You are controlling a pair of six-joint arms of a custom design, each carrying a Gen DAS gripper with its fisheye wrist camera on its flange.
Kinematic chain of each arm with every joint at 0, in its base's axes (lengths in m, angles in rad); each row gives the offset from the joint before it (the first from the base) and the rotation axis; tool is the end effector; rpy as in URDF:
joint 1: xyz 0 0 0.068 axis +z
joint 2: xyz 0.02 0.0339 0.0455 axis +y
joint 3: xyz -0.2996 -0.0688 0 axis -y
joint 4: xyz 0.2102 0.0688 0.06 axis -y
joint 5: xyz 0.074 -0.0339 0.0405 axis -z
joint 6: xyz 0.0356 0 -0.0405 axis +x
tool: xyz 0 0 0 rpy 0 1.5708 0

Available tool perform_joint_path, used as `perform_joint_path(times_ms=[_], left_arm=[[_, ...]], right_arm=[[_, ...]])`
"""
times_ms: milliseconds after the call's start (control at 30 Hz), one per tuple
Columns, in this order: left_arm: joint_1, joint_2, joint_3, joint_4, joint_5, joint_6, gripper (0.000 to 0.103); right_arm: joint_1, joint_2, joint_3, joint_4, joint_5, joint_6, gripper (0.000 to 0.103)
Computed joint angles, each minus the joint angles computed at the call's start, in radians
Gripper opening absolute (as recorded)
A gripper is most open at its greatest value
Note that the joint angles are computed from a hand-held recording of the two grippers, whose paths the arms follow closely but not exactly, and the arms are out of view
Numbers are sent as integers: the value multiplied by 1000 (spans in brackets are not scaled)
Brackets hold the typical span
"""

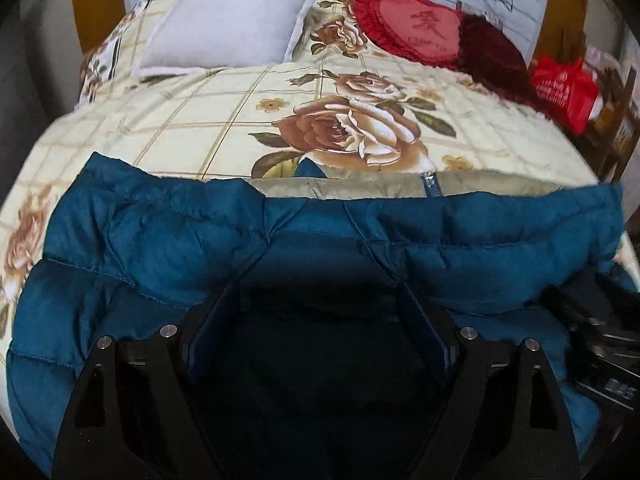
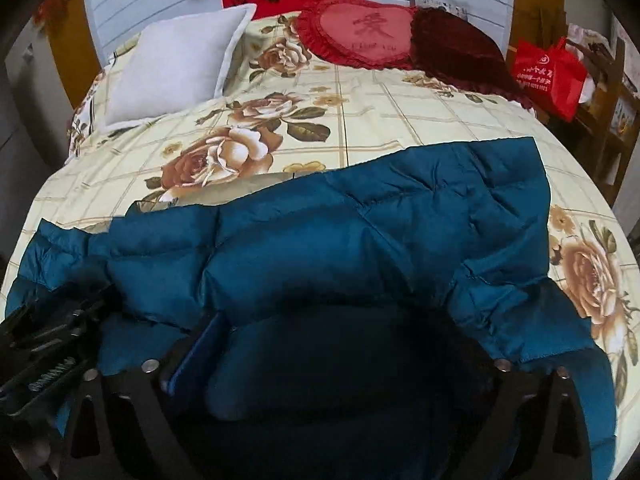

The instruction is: Fold large clothes

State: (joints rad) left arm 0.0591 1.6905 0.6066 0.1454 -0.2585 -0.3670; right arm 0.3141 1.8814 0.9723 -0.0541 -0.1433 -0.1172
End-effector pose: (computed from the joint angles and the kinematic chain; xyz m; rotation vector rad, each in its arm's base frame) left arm 0.2702 0.0251 0.1658 -0.6257 2.3949 0.1936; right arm 0.3317 0.1131 0.1801 -0.5991 2.4678 0.2596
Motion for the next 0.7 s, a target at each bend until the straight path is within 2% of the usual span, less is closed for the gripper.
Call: perform_joint_path(times_ms=[100, 200, 333, 400, 500, 600, 700], left_arm=[[-6, 41, -37, 105, -34, 6, 84], [-6, 75, -35, 143, -44, 6, 85], [5, 83, -29, 138, -34, 11, 85], [1, 69, -14, 92, -35, 11, 85], [26, -62, -41, 5, -6, 30, 84], [84, -302, -111, -68, -11, 86, 84], [245, -504, -142, -208, 68, 184, 84]], right_arm=[[15, 0, -66, 121, 22, 4, 103], [19, 2, -132, 244, 20, 2, 103], [13, 34, -109, 232, 3, 5, 103], [15, 37, -96, 208, 9, 3, 103], [14, 15, -25, 45, 44, -42, 101], [-63, -133, -70, 30, 17, -68, 101], [-219, -237, -53, -128, -192, -173, 101]])
